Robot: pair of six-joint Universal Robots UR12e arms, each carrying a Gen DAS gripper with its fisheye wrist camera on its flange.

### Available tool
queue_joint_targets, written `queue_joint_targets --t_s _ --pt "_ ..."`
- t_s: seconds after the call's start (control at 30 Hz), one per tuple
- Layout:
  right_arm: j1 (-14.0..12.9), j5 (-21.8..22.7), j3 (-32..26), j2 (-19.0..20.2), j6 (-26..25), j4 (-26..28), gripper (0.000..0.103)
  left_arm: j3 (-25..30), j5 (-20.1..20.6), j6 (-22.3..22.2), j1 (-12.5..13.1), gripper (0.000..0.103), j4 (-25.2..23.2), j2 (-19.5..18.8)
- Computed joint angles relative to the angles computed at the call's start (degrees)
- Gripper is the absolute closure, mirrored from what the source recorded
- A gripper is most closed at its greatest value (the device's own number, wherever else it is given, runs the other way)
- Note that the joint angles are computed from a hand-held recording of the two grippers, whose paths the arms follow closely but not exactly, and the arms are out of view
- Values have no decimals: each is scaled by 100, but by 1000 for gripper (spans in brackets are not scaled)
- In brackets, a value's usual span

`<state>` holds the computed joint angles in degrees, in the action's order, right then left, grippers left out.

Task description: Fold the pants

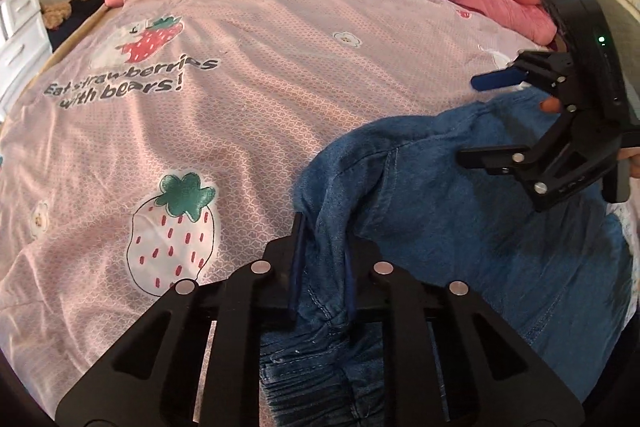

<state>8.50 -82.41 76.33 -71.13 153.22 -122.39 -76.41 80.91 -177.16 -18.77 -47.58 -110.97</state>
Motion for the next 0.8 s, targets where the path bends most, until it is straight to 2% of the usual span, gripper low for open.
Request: queue_joint_targets --t_s 0.03,0.1,0.17,0.27,0.53,0.8 --pt "-9 102 -46 30 13 95 45 -5 -61 -24 18 95 6 0" --pt "-21 337 -95 51 -64 311 72 -14 -130 -55 35 96 30 5" --pt "2 451 -21 -7 -165 263 88 -37 -173 -73 45 96 90 21" --pt "4 521 147 -150 -123 20 96 -103 -244 -104 62 98 252 78" --pt "-129 999 711 -686 253 -577 97 -363 -385 55 44 98 714 339" --pt "-129 1155 1283 -1272 445 -957 97 -820 -617 41 50 98 1193 741"
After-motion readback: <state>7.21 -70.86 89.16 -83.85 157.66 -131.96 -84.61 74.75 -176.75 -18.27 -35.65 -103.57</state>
